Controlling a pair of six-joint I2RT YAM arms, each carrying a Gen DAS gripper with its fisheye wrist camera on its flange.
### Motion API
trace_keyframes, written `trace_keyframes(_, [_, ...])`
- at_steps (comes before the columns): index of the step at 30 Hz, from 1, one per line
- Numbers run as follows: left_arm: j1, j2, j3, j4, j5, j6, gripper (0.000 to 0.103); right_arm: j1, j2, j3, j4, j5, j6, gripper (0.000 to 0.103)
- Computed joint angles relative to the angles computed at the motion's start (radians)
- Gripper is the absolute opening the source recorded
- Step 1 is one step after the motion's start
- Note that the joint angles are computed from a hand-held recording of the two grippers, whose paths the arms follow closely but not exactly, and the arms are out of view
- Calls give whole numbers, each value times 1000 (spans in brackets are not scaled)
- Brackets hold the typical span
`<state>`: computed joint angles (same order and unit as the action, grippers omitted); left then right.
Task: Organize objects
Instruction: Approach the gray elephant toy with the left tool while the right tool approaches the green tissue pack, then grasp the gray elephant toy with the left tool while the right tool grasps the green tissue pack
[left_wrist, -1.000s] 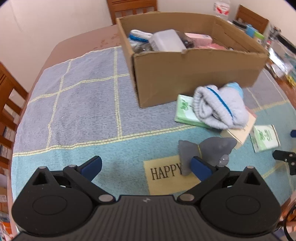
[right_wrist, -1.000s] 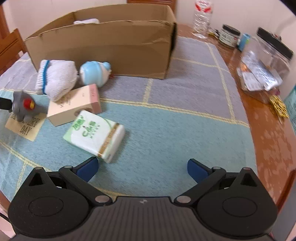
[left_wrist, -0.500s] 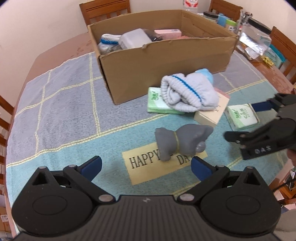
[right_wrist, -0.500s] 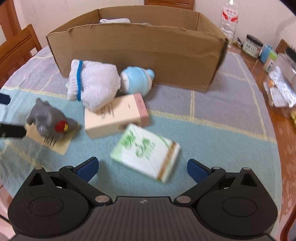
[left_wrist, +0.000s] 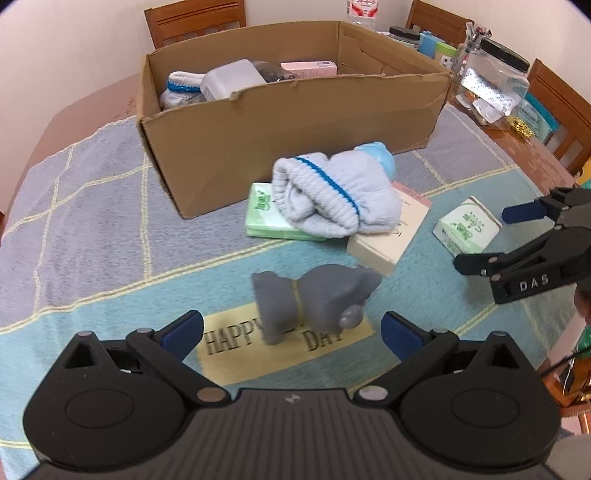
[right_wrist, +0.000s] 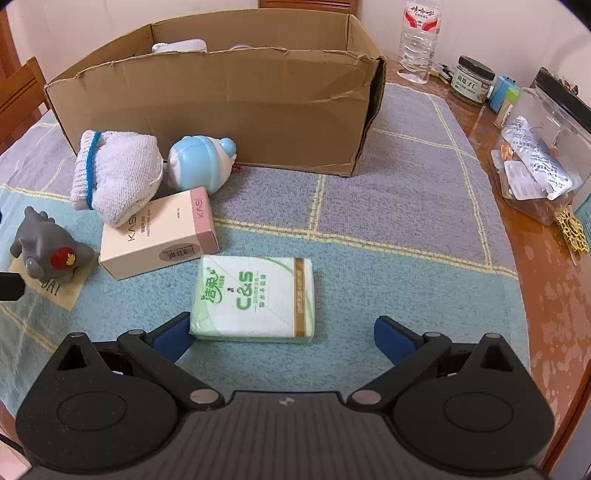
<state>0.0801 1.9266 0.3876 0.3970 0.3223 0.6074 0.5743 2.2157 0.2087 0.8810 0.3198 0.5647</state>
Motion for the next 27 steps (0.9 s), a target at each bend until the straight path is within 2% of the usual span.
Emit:
trace_keyframes(5, [-50, 66, -31, 144, -21, -108, 99, 20, -3, 15, -31, 8, 23, 103])
trace_keyframes(9, [-83, 114, -33, 214, -56, -184, 93, 8, 16, 7, 10, 0, -5, 103])
trace_keyframes(11, [-90, 133, -28, 228, -63, -208, 86, 6, 19, 4, 21, -2, -12, 103])
trace_keyframes(20, [-102, 162, -5, 228, -73, -258, 82, 11, 9, 31, -6, -7, -30, 102])
trace_keyframes(22, [-103, 159, -5, 227, -72, -261, 81, 19, 0, 38, -19, -4, -28, 98])
trace_keyframes(27, [-109, 152, -5, 224, -72, -263, 79, 34, -46, 49, -73, -4, -34, 79])
